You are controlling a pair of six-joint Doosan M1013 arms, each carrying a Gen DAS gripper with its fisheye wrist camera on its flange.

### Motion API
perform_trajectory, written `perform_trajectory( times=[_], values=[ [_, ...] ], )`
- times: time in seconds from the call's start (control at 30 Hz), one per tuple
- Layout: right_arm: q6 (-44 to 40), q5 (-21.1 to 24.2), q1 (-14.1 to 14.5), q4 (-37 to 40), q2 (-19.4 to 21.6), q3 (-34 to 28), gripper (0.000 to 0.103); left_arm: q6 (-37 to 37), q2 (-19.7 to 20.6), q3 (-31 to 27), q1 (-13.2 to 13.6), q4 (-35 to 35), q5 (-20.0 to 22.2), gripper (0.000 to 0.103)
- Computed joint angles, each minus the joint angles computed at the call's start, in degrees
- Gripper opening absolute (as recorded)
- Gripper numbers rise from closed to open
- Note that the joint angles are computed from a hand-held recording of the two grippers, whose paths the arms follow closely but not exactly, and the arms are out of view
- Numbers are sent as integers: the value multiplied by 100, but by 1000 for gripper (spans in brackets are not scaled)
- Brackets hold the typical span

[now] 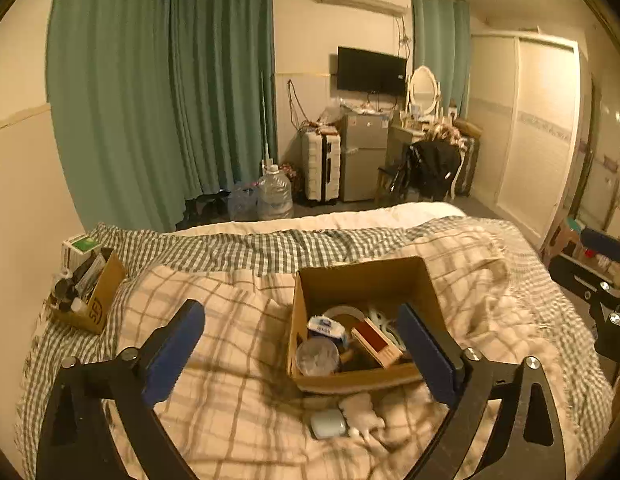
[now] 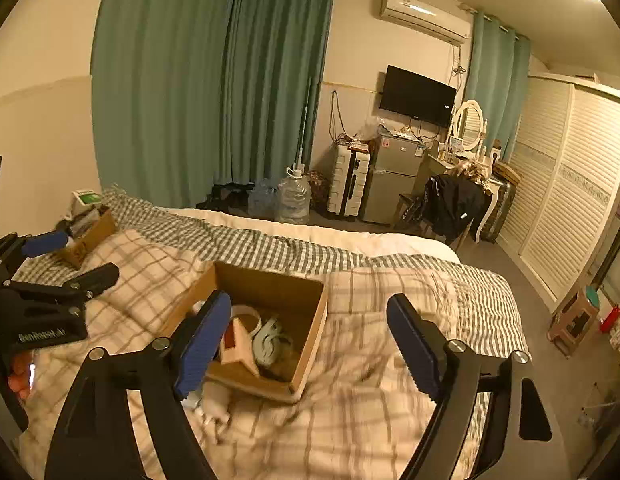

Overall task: Organize objects
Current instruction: 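Withdraw both grippers and move right gripper toward the white figurine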

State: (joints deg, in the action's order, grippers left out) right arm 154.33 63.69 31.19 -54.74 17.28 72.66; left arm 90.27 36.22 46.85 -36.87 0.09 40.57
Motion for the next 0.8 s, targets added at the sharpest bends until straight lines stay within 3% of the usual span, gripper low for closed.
perform_trajectory(
  times=[0.07, 0.3, 0.4, 0.63, 0.8],
  values=[
    [212, 29, 135, -153, -90, 163, 89, -172, -249, 452, 14, 40, -345, 103],
    [631, 171, 310, -333, 10, 489, 93, -1142, -558, 1406, -24, 658, -819, 103],
    [470, 25, 258, -216, 195, 515, 93, -1141, -445, 1501, -39, 508, -711, 103],
    [225, -541, 5, 509, 538, 691, 93, -1424, -72, 1535, -123, 1122, -345, 103],
    [-542, -816, -183, 1605, 806, 561, 93, -1882, 57, 1447, -100, 1405, -54, 103]
  ],
)
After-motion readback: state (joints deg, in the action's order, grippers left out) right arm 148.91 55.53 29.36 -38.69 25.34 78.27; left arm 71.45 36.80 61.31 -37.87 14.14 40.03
